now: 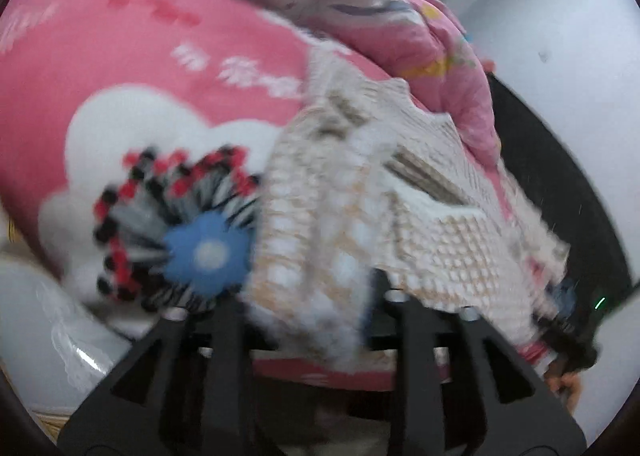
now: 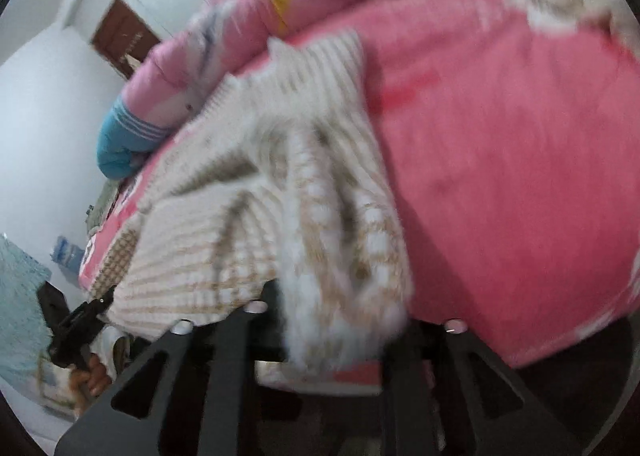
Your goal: Fold large clothes
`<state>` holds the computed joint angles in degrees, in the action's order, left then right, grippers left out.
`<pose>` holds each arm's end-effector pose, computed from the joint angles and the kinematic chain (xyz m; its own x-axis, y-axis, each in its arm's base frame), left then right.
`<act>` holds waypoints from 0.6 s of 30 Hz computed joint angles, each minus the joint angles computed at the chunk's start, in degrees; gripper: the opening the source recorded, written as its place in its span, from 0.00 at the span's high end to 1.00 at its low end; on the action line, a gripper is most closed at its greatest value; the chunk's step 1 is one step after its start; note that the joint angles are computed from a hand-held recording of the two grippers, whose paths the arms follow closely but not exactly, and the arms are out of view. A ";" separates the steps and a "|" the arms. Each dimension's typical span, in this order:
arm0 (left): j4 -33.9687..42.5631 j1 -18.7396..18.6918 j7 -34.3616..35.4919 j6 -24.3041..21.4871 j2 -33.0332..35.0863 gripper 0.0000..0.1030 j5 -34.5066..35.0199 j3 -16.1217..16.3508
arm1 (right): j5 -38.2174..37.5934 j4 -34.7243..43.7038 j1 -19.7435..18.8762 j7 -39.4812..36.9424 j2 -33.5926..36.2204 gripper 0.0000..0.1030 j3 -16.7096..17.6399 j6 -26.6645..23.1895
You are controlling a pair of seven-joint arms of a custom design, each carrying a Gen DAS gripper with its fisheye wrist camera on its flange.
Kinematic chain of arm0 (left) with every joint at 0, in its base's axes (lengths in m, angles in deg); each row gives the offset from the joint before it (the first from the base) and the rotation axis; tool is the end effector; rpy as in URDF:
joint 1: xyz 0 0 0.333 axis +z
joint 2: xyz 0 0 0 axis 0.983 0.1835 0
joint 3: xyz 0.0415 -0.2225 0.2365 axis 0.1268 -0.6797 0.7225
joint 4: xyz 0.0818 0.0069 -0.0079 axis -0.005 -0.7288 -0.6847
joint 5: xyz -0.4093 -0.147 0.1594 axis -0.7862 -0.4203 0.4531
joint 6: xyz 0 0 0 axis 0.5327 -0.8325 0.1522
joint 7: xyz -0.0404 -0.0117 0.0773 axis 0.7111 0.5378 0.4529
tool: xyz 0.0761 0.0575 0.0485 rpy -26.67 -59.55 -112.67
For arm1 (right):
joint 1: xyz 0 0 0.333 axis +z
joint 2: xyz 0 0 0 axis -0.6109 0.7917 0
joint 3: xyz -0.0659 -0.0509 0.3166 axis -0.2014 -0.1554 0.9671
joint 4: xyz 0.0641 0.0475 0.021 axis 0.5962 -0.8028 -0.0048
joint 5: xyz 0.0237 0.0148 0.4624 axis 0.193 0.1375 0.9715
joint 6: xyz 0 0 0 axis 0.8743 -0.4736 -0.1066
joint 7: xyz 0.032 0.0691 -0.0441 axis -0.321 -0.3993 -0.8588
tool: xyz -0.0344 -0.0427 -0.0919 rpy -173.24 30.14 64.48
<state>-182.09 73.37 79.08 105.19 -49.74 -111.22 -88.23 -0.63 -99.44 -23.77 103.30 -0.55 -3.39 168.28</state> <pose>0.6141 -0.0987 0.5000 0.0362 -0.8145 0.5790 -0.7459 -0.4076 -0.5267 0.5746 0.0824 0.5381 -0.2051 -0.8275 -0.5226 -0.7862 0.4573 -0.4156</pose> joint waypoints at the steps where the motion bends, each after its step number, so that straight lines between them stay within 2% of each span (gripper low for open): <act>1: -0.70 0.08 -0.51 1.23 -0.48 0.60 -1.06 0.14 | -0.52 -0.58 -0.58 0.77 -0.64 0.59 -0.12 -0.54; 3: -1.79 -0.35 2.91 2.35 -1.87 0.60 -6.86 1.29 | 0.01 -2.00 -0.93 0.33 -2.21 0.47 -0.96 -0.40; 4: -2.42 -0.48 3.91 3.28 -2.67 0.59 -8.59 1.56 | 0.36 -2.67 -1.06 0.16 -3.07 0.45 -1.44 -0.63; 7: -3.54 -1.64 9.40 7.37 -4.72 0.56 -12.95 2.45 | 0.24 -2.75 -1.33 -0.40 -4.19 0.45 -2.21 -1.97; 10: -2.95 -2.23 11.81 9.11 -5.28 0.56 -12.13 2.62 | -1.94 -3.55 -2.37 1.04 -5.86 0.45 -1.38 1.16; 11: -2.34 -2.28 11.89 8.96 -5.00 0.56 -10.81 2.49 | -1.51 -4.16 -2.15 0.76 -6.42 0.45 -2.10 2.26; 13: -0.65 -1.54 9.59 8.14 -3.85 0.55 -4.16 1.37 | -0.82 -4.95 -2.00 1.94 -7.60 0.45 -2.80 4.41; 16: 3.03 0.66 1.01 5.35 -0.51 0.55 12.33 -1.45 | -6.29 -2.75 -3.10 3.37 -6.53 0.45 -1.56 3.55; 17: 5.18 1.85 -4.70 3.66 1.54 0.55 21.21 -2.75 | -7.45 -1.14 -2.57 2.41 -5.22 0.45 -1.51 2.62; 18: 6.29 2.17 -7.70 2.66 2.68 0.55 26.07 -3.00 | -8.21 0.60 -2.02 1.31 -3.73 0.45 -1.44 1.64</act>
